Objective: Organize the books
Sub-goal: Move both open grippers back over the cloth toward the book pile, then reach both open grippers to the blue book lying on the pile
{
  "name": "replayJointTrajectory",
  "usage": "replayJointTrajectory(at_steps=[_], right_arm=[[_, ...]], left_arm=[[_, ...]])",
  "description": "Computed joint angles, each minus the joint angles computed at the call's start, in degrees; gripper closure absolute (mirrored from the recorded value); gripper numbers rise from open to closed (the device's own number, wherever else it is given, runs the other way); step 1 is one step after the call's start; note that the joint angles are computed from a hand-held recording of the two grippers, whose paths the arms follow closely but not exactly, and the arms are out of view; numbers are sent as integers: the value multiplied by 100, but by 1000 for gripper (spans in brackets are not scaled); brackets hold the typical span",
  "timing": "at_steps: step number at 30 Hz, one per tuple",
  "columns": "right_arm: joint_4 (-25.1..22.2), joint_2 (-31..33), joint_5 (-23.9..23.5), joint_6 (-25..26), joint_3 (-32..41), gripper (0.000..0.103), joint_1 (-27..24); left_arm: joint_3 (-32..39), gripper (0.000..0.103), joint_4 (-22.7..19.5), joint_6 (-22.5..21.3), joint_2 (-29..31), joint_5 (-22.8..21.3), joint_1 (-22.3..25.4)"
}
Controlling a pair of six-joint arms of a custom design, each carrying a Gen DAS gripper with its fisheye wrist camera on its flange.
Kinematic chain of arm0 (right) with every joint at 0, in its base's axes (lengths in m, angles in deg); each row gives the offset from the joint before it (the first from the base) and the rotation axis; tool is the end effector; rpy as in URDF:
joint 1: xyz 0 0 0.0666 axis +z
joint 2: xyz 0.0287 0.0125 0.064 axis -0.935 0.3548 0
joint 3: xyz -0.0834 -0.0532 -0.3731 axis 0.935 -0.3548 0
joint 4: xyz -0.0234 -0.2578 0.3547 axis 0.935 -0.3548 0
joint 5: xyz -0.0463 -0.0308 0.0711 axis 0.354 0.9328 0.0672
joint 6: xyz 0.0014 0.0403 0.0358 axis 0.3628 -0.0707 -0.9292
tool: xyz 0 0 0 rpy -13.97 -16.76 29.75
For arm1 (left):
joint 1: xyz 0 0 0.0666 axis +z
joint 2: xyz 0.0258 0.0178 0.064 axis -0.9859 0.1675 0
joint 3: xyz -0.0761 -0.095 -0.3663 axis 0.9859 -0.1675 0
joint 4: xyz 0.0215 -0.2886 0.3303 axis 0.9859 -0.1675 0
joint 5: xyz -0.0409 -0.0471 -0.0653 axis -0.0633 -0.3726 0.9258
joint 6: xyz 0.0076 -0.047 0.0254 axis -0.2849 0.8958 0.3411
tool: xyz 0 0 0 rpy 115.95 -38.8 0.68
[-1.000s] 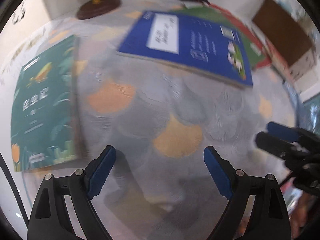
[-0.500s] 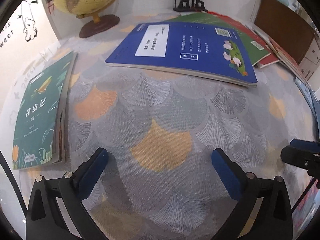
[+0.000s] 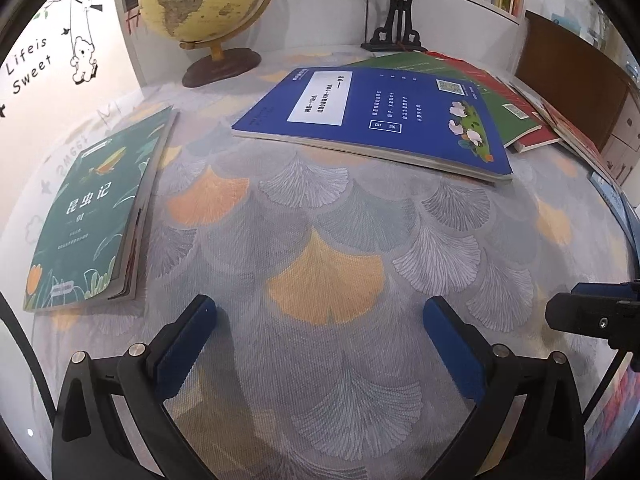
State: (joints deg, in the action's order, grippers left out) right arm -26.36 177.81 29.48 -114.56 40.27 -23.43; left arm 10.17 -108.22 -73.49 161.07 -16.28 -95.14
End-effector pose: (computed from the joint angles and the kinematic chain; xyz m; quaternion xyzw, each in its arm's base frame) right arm 0.3857 0.3885 0.3104 0.2492 0.9504 0.1142 0.1472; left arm 0.4521 -0.1257 0.2680 0.2702 0.9168 -0.0759 0.2842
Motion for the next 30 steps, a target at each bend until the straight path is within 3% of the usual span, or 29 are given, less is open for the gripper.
replayJointTrajectory(at_steps=[6,13,16,20,22,24,28,30], right_arm=[[46,-46,18,-83,-67,48,23],[109,-94,35,-187,-130,48,25],[125,-102,33,-227,-132,48,16],[79,-191,304,-230,-103,48,53],[10,-276,542,-96,-36,48,73],[-62,-347,770,63,34,48,75],[-106,-464,1098,655,171,48,-69],[-101,-485,1178,1053,240,48,-213]], left_arm=[[-17,0,21,47,-13,-4,1],[186,0,-405,-238,88,53,17],[180,0,-397,-335,91,189,60],[262,1,-576,-119,62,-145,-8],[140,5,-331,-45,-129,-328,-30],[148,4,-221,-66,-274,-205,-4],[479,3,-247,210,-294,28,29],[712,3,-342,343,-175,-71,-27]])
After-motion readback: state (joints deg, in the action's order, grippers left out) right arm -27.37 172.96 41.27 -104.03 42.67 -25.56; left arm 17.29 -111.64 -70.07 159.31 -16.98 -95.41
